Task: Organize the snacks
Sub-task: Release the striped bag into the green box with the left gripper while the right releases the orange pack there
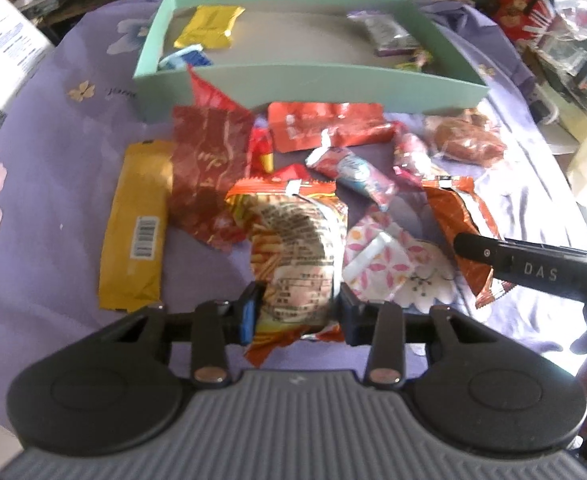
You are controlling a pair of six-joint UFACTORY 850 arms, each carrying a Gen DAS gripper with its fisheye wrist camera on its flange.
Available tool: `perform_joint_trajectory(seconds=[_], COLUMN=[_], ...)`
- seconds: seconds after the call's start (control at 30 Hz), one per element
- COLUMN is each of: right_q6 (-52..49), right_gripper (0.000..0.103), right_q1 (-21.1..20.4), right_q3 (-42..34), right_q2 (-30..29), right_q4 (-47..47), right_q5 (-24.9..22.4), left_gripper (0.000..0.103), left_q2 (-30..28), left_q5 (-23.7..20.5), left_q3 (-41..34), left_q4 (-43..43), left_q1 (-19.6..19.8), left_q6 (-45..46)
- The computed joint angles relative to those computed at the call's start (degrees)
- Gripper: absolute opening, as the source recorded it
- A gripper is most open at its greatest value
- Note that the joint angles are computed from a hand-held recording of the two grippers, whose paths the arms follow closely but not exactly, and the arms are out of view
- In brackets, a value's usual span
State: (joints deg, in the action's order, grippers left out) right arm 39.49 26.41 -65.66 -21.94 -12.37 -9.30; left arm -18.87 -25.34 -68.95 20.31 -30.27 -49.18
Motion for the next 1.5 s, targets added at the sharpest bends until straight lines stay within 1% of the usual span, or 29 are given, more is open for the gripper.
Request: perform_joint_trajectory(seconds=[0.17, 0.27, 0.37, 0.47, 0.53, 0.57, 0.6, 0.63, 0.8, 0.93, 1.0, 1.1, 1.17, 1.23, 1.43, 1.47, 1.5], right_q6=[-10.07, -13.39, -15.18, -17.77, -17.56, -15.56, -15.48, -17.62, -23.33, -21.24, -20.99, -20.58, -20.39, -20.06, -17.68, -17.38, -17.03], right_gripper=[0.049, 0.049, 0.049, 0.049, 0.049, 0.049, 0.049, 0.049, 0.049, 0.049, 0.049, 0.049, 0.049, 0.049, 0.050, 0.050, 0.054], right_q1=[-1.41, -2.19, -3.09, -3.95, -4.47, -4.59, -4.85, -5.18, -6.14, -6.04, -5.90, -5.65, -5.41, -5.14, -5.16, -5.25, -5.27], right_q3=[1.83, 2.23, 1.47, -1.08, -3.01, -4.36, -5.96, -7.75, -17.90, -28.26, -33.10, -41.25, -44.78, -47.75, -51.72, -51.90, -52.19], right_q2=[2.45, 3.84, 4.76, 4.30, 3.70, 3.09, 2.35, 1.43, -5.00, -12.16, -15.69, -21.81, -24.73, -27.23, -30.75, -30.98, -31.25], right_q4=[12.64, 16.99, 19.10, 21.53, 20.94, 18.63, 18.27, 20.30, 26.27, 23.76, 23.66, 23.56, 23.47, 23.08, 20.66, 20.28, 19.76], right_q5=[1.10, 1.87, 2.60, 2.86, 2.95, 2.94, 2.76, 2.40, -1.08, -5.51, -7.63, -11.34, -13.16, -14.71, -17.21, -17.33, -17.39], left_gripper=[0.038, 0.038, 0.038, 0.038, 0.038, 0.038, 0.038, 0.038, 0.038, 0.038, 0.039, 0.038, 0.038, 0.038, 0.039, 0.039, 0.039], left_q2=[1.28, 1.84, 2.03, 1.22, 0.43, -0.09, -0.65, -1.36, -6.64, -11.90, -14.69, -18.48, -20.47, -22.05, -25.75, -26.36, -26.94], left_q5=[0.69, 1.32, 2.04, 2.03, 1.91, 1.88, 1.76, 1.64, 0.44, -0.77, -2.01, -4.12, -5.18, -5.99, -7.84, -8.23, -8.62], left_q3=[-0.21, -1.17, -2.77, -5.68, -7.84, -9.08, -10.35, -11.73, -20.20, -26.56, -29.70, -33.56, -35.40, -36.83, -40.17, -40.78, -41.34], left_q4=[0.48, 0.18, 0.54, 1.84, 3.46, 4.51, 5.73, 6.35, 0.48, -4.12, -7.11, -9.26, -10.69, -11.74, -14.03, -14.34, -14.36], left_q1=[-0.53, -0.22, 0.44, 1.40, 2.09, 2.49, 2.87, 3.32, 6.78, 8.95, 9.83, 10.64, 11.15, 11.58, 12.18, 12.23, 12.24], left_q6=[0.92, 1.64, 2.03, 1.86, 0.88, 0.34, -0.30, -0.36, 5.59, 10.17, 13.21, 15.33, 16.59, 17.53, 20.01, 20.27, 20.33])
